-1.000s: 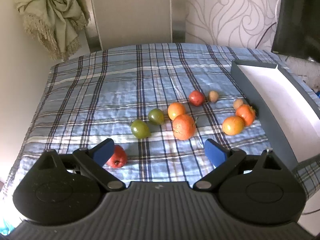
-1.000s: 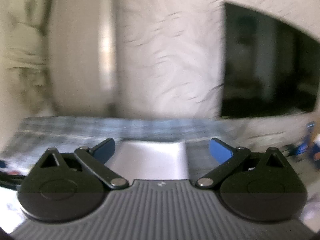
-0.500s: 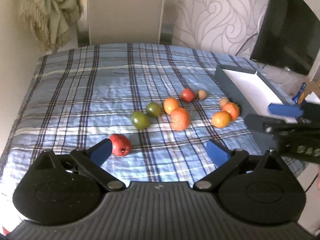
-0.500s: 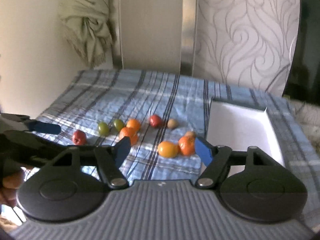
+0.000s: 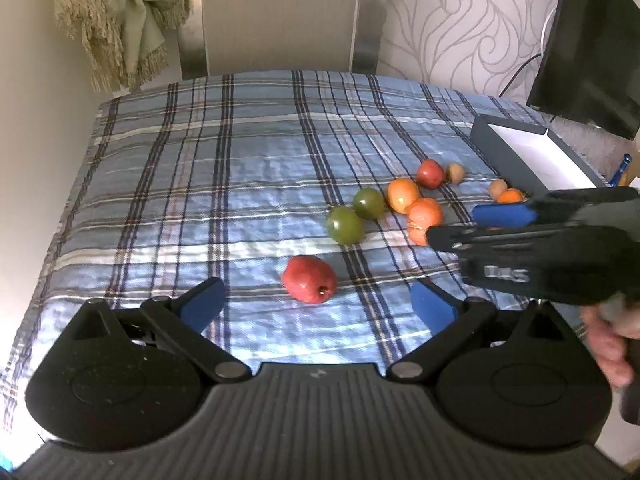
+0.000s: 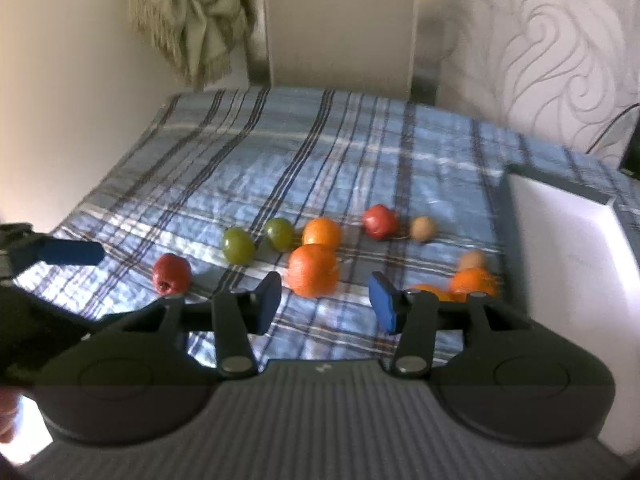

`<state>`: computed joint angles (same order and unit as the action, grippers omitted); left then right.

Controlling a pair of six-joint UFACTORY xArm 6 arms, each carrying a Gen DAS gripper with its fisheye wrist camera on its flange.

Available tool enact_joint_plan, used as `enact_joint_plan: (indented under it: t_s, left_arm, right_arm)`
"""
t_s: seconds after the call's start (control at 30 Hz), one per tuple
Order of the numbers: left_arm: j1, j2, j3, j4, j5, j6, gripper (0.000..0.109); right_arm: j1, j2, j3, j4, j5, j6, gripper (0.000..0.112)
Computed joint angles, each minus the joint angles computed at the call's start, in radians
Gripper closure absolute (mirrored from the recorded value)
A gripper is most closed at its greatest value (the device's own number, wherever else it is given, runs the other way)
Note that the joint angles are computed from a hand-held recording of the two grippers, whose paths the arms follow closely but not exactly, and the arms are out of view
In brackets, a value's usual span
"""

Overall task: Organize fruits
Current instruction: 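Close the left gripper on the red fruit while the right gripper grasps the large orange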

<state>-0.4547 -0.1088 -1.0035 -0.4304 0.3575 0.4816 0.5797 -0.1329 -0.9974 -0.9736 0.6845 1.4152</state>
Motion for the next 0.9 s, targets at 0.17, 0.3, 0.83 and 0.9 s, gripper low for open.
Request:
enact_joint_plan:
  t_s: [0.17,0.3,0.83,0.9]
  left_arm:
    - [0.011,0.004,-0.002,-0.013,0.007,0.012,0.008]
    - [0.016,0.019,-0.016,-0.017,0.017,0.001,0.008]
    - [-0.008,0.161,-0.121,0.154,0.022,-0.19,0.041]
    - [-0.015,0.17,-0.124,0.188,0.005,-0.217,0.046]
  right_arm:
    - [-0.027,0.079,-0.048,0.046,-0.003,-0.037,0.062]
    - [-0.042,0.106,-0.06,0.056,-0.038,-0.066,0.063]
    - [0.035,-0.175,0.074,0.038,0.007,-0.007,0.077]
    - [0.056,-0.194,0.078,0.019,0.021,-0.019,0.077]
